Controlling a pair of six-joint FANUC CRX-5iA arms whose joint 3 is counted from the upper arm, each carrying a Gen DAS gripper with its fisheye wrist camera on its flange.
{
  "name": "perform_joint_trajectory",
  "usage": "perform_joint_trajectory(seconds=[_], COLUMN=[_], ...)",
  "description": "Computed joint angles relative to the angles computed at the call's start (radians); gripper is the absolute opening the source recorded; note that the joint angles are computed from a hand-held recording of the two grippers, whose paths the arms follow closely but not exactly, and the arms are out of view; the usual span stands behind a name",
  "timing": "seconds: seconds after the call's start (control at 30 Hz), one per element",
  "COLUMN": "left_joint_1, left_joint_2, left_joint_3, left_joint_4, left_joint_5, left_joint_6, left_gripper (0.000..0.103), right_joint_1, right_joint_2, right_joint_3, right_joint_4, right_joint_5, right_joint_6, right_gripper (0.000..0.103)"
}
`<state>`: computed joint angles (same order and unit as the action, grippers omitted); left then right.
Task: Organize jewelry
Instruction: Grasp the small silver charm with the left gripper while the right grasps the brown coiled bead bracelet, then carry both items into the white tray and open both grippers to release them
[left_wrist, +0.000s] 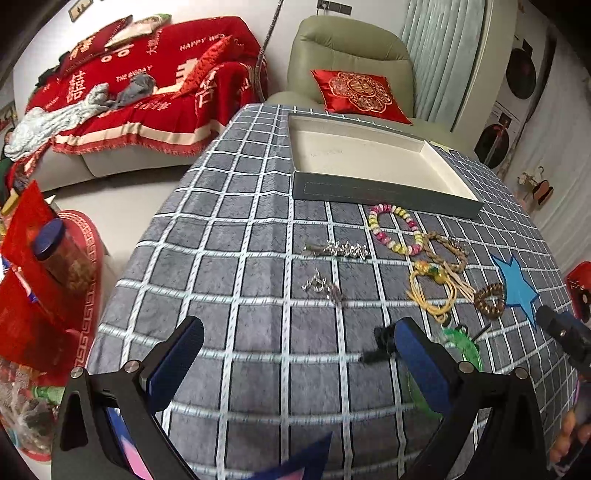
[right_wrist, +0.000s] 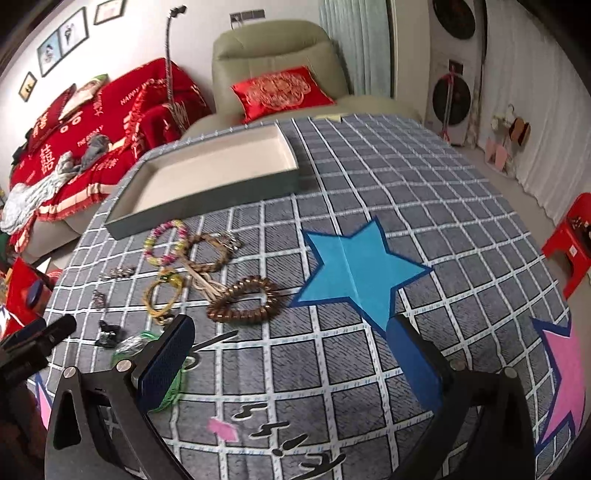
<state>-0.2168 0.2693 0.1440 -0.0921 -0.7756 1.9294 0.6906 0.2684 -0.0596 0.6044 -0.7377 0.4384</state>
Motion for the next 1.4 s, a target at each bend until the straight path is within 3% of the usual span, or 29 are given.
perform_joint_trajectory(seconds=[0.27,0.53,0.63,0.8,0.83,0.87,0.9,0.93,0.97,1.13,1.4], left_joint_1=[0.001,-0.005,-0.004,-0.02,-0.021,-0.019,-0.016,-0.013,-0.004,0.037,0.058], left_joint_2=[0.073,0.121,0.139,0.144,0.141,0.137,0.133,0.131,0.126,0.097,0.059], left_joint_3=[0.08,0.134,0.151,0.165,0.161,0.154,0.145,0.139,0.124,0.048,0.027], left_joint_4=[0.016,0.012,0.029,-0.005,-0.006,0.0,0.013,0.026,0.058,0.2,0.28], left_joint_5=[-0.04,-0.088,-0.109,-0.112,-0.102,-0.094,-0.083,-0.076,-0.063,-0.007,0.012], left_joint_6=[-0.045,-0.047,-0.072,-0.082,-0.09,-0.1,-0.117,-0.13,-0.155,-0.248,-0.335], left_gripper=[0.103,0.103,0.095,0.072,0.062,0.048,0.042,0.027,0.023,0.023,0.023], right_joint_1=[-0.039,-0.055,-0.052,-0.047,-0.045,-0.045,-0.044,-0.044,-0.045,-0.051,-0.081], right_joint_2=[0.088,0.162,0.18,0.189,0.189,0.191,0.19,0.189,0.189,0.171,0.137], right_joint_3=[0.122,0.233,0.259,0.277,0.279,0.283,0.284,0.284,0.286,0.281,0.3], right_joint_4=[-0.143,-0.239,-0.236,-0.238,-0.239,-0.24,-0.243,-0.248,-0.253,-0.297,-0.375], right_joint_5=[-0.055,-0.105,-0.122,-0.136,-0.138,-0.14,-0.139,-0.135,-0.135,-0.116,-0.07], right_joint_6=[0.144,0.281,0.31,0.34,0.346,0.351,0.354,0.356,0.358,0.364,0.398], right_gripper=[0.102,0.083,0.075,0.048,0.044,0.034,0.024,0.021,0.016,0.014,0.014])
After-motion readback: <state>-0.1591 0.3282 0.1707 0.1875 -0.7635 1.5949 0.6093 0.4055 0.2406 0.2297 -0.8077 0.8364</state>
